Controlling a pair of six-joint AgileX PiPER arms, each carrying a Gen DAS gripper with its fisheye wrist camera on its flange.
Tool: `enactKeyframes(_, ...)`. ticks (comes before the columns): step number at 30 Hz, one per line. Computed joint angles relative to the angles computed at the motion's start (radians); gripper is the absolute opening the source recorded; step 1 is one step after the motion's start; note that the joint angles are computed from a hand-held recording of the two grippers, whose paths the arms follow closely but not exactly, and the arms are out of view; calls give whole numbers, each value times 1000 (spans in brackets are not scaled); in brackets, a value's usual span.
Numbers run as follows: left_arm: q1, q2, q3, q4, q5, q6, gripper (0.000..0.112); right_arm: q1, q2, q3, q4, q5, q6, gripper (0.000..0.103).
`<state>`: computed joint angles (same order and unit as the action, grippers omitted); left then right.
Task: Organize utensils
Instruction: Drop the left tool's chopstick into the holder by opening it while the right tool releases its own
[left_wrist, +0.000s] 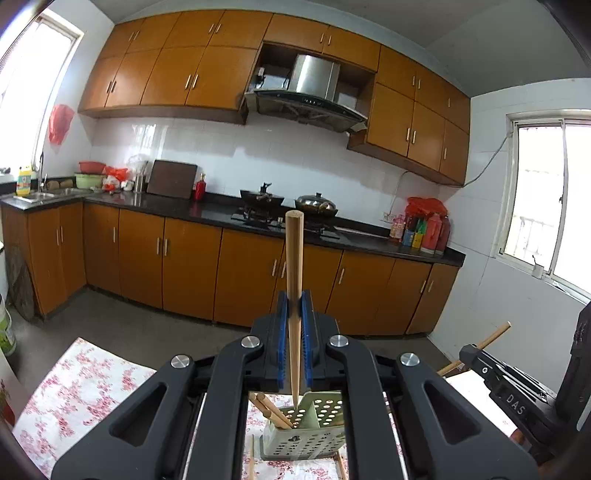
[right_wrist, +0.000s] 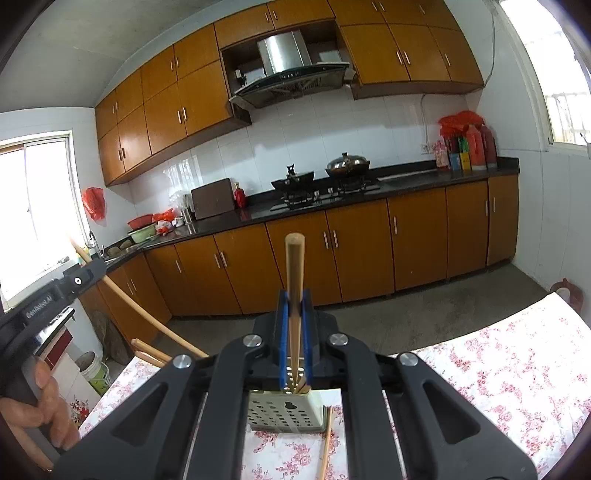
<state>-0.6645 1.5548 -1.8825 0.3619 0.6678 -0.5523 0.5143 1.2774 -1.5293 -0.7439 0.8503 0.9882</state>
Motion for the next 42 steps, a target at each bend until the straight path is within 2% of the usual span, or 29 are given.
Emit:
enactKeyframes(9, 13, 16, 59, -45, -28, 21, 7, -55, 30, 14, 72, -60, -45, 8)
enactKeyframes(12, 13, 38, 36, -68, -3, 45, 7, -60, 38, 13, 93, -63, -62, 8)
enactKeyframes(16, 26, 30, 52, -114, 0, 72, 8, -36, 19, 30, 43, -41, -30, 14)
enactKeyframes(26, 50, -36, 94, -119, 8, 79, 12, -21, -103, 142, -59, 6, 86, 14)
enactKeyframes(32, 95, -133, 220, -141, 5, 108, 12, -34, -191, 319, -37, 25, 129, 14)
enactKeyframes(36, 145, -208, 392, -156, -7, 137, 12, -51, -217, 465, 45, 6, 131, 16)
enactKeyframes(39, 188, -220, 503, -196, -7, 192, 12, -39, -206, 584, 138, -46, 129, 16)
enactKeyframes(42, 207, -213, 596, -201, -8, 213, 12, 36, -168, 667, 171, -89, 180, 16)
